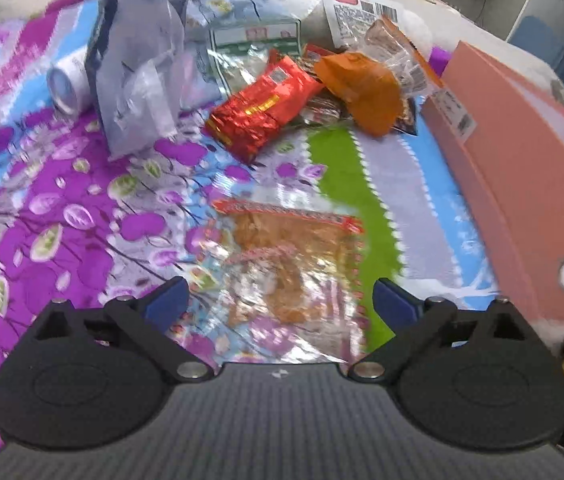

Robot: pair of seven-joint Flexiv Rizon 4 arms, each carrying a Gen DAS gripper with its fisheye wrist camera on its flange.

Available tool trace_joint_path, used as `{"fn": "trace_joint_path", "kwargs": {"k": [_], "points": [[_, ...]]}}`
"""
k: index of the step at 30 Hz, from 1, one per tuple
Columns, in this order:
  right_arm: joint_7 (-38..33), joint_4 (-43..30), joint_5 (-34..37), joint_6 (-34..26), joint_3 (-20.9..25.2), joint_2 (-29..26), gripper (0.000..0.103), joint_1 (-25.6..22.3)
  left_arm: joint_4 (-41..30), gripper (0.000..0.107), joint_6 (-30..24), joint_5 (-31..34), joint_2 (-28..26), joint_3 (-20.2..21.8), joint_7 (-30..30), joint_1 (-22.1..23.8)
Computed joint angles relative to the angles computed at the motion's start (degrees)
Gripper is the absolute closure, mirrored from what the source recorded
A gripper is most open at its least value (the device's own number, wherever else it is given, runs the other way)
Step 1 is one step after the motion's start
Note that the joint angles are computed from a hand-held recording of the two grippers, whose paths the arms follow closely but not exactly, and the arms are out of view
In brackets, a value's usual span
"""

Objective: Organize snacks

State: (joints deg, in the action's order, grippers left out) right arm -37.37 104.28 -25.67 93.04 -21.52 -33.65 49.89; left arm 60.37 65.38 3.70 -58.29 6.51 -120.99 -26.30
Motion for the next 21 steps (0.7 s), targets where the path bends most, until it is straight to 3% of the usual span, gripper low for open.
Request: {"fn": "trace_joint_path", "kwargs": {"k": [3, 8, 16, 21], "points": [[0.5, 0.8, -0.2, -0.6, -1.1, 0.0, 0.056, 1.0, -0.5, 0.010, -0.2, 0.2, -0.4, 0.6, -0.9, -0.3], [0.7, 1.1, -0.8, -0.5, -1.5, -0.1, 0.056, 1.0, -3.2, 0.031, -3.1, 3.3, -1.2, 3.7, -3.1, -2.2], [0.6, 0.8, -0.1, 0.3, -2.0, -0.5, 0.056, 1.4, -0.1, 0.070, 0.3, 4.4, 0.4, 1.9, -3.2, -1.1], [0.1, 0.1, 0.3, 0.3, -2.3, -0.8, 0.056, 1.6, 3.1, 0.087, 3.1, 3.4, 1.9, 1.2, -3.1, -0.5]]}}
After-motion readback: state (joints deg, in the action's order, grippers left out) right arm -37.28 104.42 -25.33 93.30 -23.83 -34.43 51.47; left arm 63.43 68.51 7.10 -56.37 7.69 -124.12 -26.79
